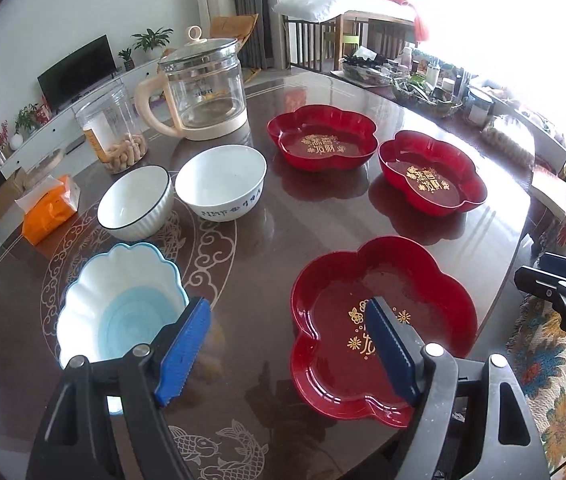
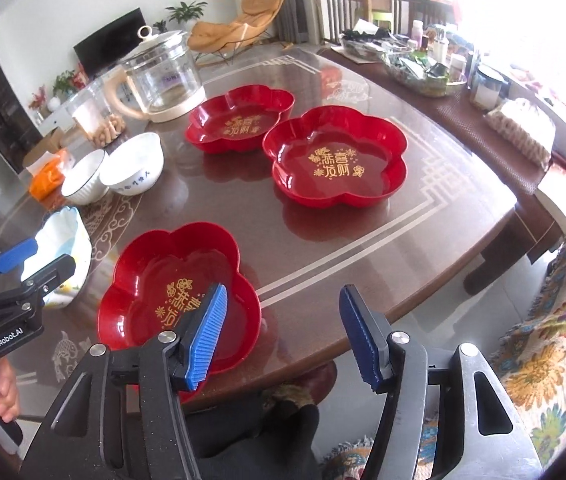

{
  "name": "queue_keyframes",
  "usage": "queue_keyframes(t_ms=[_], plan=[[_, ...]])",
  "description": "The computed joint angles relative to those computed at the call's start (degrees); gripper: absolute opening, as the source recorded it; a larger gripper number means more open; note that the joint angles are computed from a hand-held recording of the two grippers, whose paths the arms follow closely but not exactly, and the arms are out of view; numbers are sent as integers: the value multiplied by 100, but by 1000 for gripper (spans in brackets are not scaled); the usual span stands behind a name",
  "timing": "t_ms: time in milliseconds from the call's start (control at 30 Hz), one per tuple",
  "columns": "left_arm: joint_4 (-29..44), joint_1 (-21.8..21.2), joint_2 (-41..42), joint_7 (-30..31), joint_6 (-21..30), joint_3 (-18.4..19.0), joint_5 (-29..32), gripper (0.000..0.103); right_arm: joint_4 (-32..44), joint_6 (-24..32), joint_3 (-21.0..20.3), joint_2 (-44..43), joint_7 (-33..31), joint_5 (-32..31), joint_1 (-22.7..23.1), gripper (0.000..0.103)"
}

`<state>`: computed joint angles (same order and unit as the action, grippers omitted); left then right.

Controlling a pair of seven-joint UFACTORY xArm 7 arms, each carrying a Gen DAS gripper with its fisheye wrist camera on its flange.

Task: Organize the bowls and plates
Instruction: 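Move the right tool to a second red tray and grip its rim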

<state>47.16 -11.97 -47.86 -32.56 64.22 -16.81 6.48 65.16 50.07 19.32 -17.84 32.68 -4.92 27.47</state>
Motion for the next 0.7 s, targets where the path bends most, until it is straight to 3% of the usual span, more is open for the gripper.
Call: queue_keyframes(t_ms=[133, 300, 433, 533, 700], plan=[[95, -346, 379, 458, 91, 574, -714, 79, -50, 372, -287, -42, -277, 558, 42, 64], [776, -253, 1082, 1006, 129, 822, -890, 79, 321, 734, -527, 124, -698, 850, -142, 64], [1737, -47, 1861, 1379, 85, 834, -680, 79, 1372, 1064, -633, 763, -1188, 903, -284, 64], [2527, 64, 2542, 1507, 96, 858, -628, 79, 2311, 1288, -671, 1355, -1195, 666, -424, 64], [3457, -122, 3662, 1776, 247, 840, -982, 79, 3511, 1836, -951, 2341, -1150, 1067, -661, 64]])
